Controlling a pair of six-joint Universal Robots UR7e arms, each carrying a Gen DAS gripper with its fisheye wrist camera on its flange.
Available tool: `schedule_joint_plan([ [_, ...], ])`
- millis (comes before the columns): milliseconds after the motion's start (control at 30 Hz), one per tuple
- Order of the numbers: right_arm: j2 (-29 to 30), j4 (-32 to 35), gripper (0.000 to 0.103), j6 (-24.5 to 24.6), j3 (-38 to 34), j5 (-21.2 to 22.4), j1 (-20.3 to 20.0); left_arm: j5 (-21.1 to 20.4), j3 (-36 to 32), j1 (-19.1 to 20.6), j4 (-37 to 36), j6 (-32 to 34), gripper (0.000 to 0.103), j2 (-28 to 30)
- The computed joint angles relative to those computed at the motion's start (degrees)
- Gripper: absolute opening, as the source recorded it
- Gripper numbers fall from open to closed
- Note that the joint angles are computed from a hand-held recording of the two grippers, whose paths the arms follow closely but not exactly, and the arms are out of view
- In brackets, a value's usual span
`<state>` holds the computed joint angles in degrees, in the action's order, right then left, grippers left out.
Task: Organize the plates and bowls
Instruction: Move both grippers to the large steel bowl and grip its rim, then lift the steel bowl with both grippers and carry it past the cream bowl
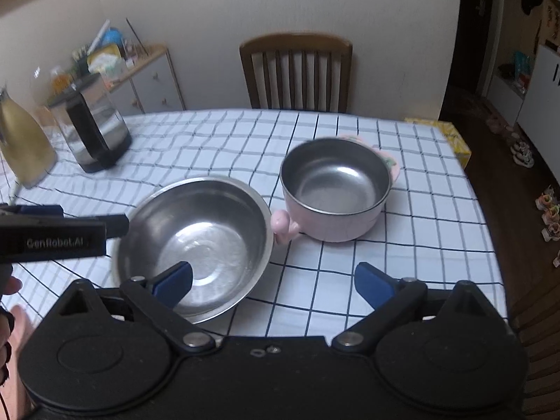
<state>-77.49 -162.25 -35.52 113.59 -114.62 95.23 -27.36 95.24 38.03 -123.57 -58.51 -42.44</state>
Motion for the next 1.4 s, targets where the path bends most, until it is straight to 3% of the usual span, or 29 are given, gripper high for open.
schedule_joint_plan([
  [400, 7.81, 5.37, 0.076, 5.17, -6.23, -2.56, -1.21, -4.97, -4.58, 6.23, 4.29, -4.77, 0.091, 2.46],
  [533, 8.70, 6.94, 0.073, 5.85, -7.17, -2.08, -1.49, -6.88, -5.07, 7.19, 3.43, -3.49, 0.070, 2.81],
  [667, 9.34, 8.38, 0.060, 7.36, -7.98, -1.96, -1.84, -8.24, -5.18, 7.72, 2.40, -4.06, 0.059, 2.90],
  [833, 9.26, 10.49, 0.039, 8.77, -8.59, -0.25, -2.38, -9.44, -5.32, 7.95, 2.90, -5.08, 0.034, 2.92],
  [933, 9.36, 10.71, 0.022, 9.17, -8.71, 0.33, -2.45, -9.55, -5.17, 7.72, 2.67, -5.36, 0.026, 2.83],
  [1000, 9.18, 10.89, 0.016, 9.43, -8.63, 0.74, -2.51, -9.28, -5.51, 7.43, 3.92, -6.08, 0.026, 2.87],
  [1233, 7.52, 9.22, 0.014, 7.29, -7.09, 1.57, -2.40, -7.72, -4.73, 5.32, 6.80, -8.88, 0.025, 1.67],
  [1400, 5.37, 11.58, 0.014, 6.79, -6.90, 2.60, -1.85, -8.03, -3.97, 3.35, 9.94, -11.71, 0.025, 0.00],
])
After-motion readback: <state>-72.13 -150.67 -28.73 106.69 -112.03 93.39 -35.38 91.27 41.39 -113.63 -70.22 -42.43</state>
